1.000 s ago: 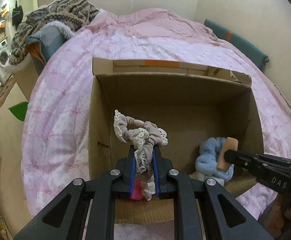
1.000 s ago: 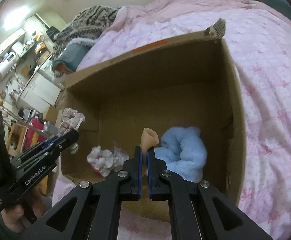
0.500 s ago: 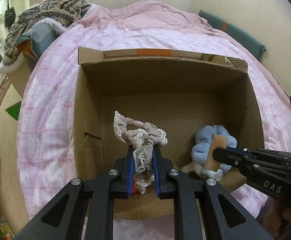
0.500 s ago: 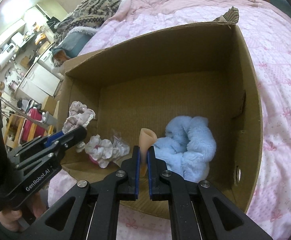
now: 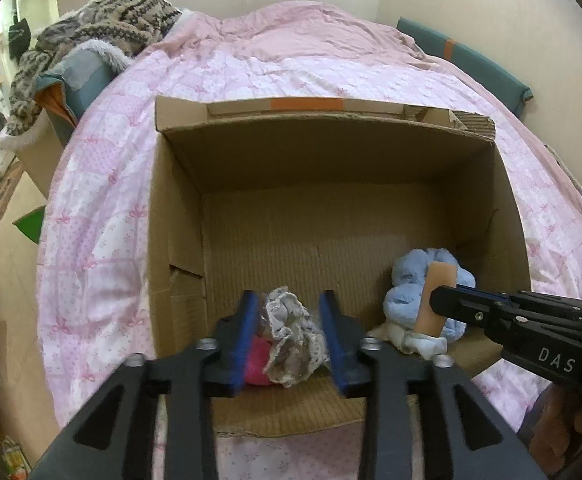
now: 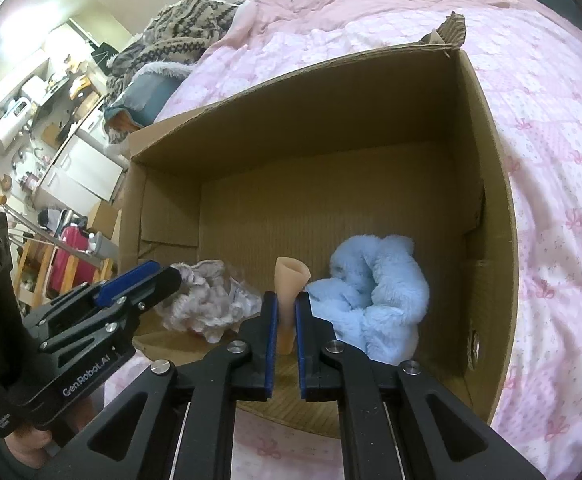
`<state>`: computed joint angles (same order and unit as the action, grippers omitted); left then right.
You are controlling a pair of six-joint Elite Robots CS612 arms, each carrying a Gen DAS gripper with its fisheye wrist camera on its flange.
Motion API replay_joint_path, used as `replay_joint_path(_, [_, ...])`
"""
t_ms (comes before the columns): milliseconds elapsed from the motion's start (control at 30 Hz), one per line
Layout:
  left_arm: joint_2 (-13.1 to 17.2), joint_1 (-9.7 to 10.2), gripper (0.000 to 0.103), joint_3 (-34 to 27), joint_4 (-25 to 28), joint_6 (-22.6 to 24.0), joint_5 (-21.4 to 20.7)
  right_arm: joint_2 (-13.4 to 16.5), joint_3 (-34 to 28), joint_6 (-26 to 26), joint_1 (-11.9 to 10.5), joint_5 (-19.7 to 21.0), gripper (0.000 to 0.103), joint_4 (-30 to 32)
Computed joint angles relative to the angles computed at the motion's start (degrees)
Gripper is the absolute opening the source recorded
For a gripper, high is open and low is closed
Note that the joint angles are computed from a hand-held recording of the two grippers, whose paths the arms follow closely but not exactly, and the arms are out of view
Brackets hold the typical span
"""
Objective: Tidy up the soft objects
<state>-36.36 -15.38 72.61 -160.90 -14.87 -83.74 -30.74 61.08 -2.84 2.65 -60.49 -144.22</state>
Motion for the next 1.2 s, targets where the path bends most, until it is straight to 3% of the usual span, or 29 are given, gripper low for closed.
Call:
replay_joint_path(67, [-0.1, -0.17, 0.056, 0.3, -0.8, -0.1, 1.2, 0.1, -0.1, 0.3, -0.1, 0.2, 0.011, 0.0])
replay_joint_path(200, [-0.2, -0.27, 0.062, 0.3, -0.7, -0.3, 1.9, -0.1, 0.2, 1.2, -0.2, 1.0, 0.016, -1.1])
replay_joint_path(300, [-0.3, -0.20, 0.062, 0.1, 0.1, -1.0, 2.1, -0.2, 0.6, 2.4, -0.5, 1.5, 0.030, -1.7])
replay_joint_path(333, [-0.3, -0.16, 0.062, 0.1, 0.1, -1.3, 2.2, -0.3, 0.8, 2.8, -0.6, 1.6, 0.039, -2.1])
replay_joint_path(367, [-0.4, -0.14, 0.062, 0.2, -0.1, -1.7, 2.5, -0.3, 1.0, 3.3, -0.7, 1.8, 0.058, -2.7])
replay_joint_path(433, [-0.6, -0.12, 0.062, 0.5, -0.7, -2.5, 3.5, -0.4, 1.5, 5.1, -0.9, 2.6, 0.071, -5.0])
replay_joint_path(567, [-1.1, -0.03, 0.062, 1.4, -2.8, -3.2, 4.3, -0.8, 2.5, 6.8, -1.4, 3.9, 0.073, -8.6])
replay_joint_path(667, [-1.8, -0.42, 0.062, 2.4, -4.9, -4.3, 7.9, -1.7, 3.9, 7.7, -1.3, 1.0, 0.076, -13.3])
replay_joint_path(733, [-2.2, -0.56, 0.062, 3.0, -5.9, -4.4, 9.3, -2.5, 4.7, 8.0, -1.1, -1.7, 0.084, -16.7])
replay_joint_path(833, [-3.1, -0.82, 0.067, 4.0, -8.0, -4.1, 11.6, -3.4, 5.9, 7.7, -1.4, -1.5, 0.098, -19.5])
replay_joint_path(1200, [-7.9, -0.11, 0.091, 9.8, -14.1, -6.1, 9.1, -8.1, 13.0, 5.5, -0.9, -7.1, 0.103, -29.4])
